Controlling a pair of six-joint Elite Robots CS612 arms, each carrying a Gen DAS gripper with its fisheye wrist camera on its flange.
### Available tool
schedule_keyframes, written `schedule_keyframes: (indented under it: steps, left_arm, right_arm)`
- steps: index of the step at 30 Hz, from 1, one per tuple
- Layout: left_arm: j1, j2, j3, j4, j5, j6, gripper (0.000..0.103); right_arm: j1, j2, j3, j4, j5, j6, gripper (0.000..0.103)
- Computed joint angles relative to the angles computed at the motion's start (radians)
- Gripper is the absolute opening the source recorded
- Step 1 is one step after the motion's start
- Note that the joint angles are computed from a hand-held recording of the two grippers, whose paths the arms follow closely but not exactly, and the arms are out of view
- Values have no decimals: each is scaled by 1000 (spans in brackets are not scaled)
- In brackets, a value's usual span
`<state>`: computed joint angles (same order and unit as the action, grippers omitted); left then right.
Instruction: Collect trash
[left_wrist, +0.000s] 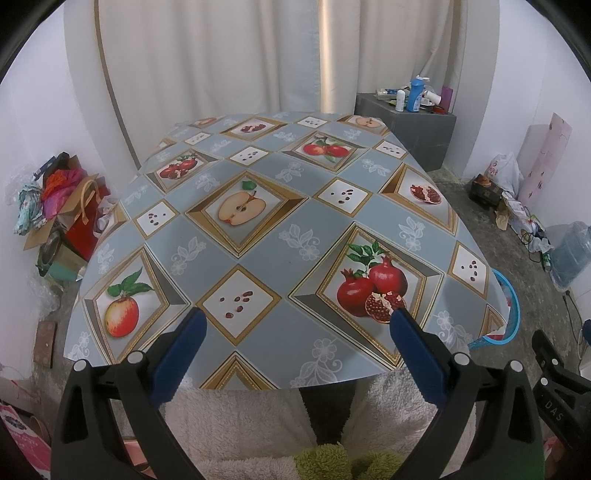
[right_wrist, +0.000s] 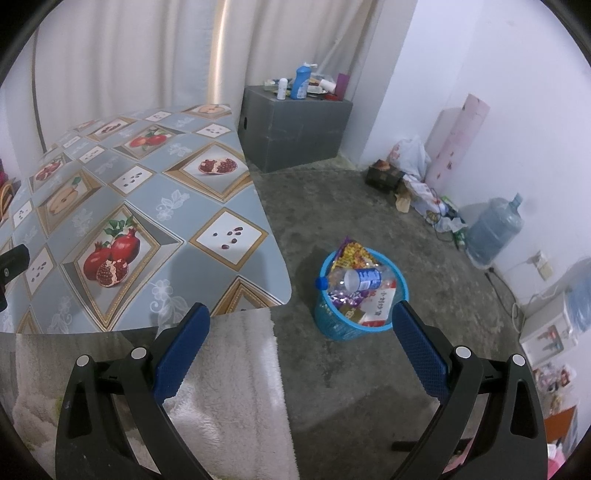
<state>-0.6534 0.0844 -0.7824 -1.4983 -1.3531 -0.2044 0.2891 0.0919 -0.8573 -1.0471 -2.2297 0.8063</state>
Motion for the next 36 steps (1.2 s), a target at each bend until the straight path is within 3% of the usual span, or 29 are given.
schedule_keyframes:
  steps: [36]
  left_arm:
    - [3, 1, -5, 2, 1, -1, 97]
  right_arm:
    - [0, -13, 32, -28, -1, -7, 95]
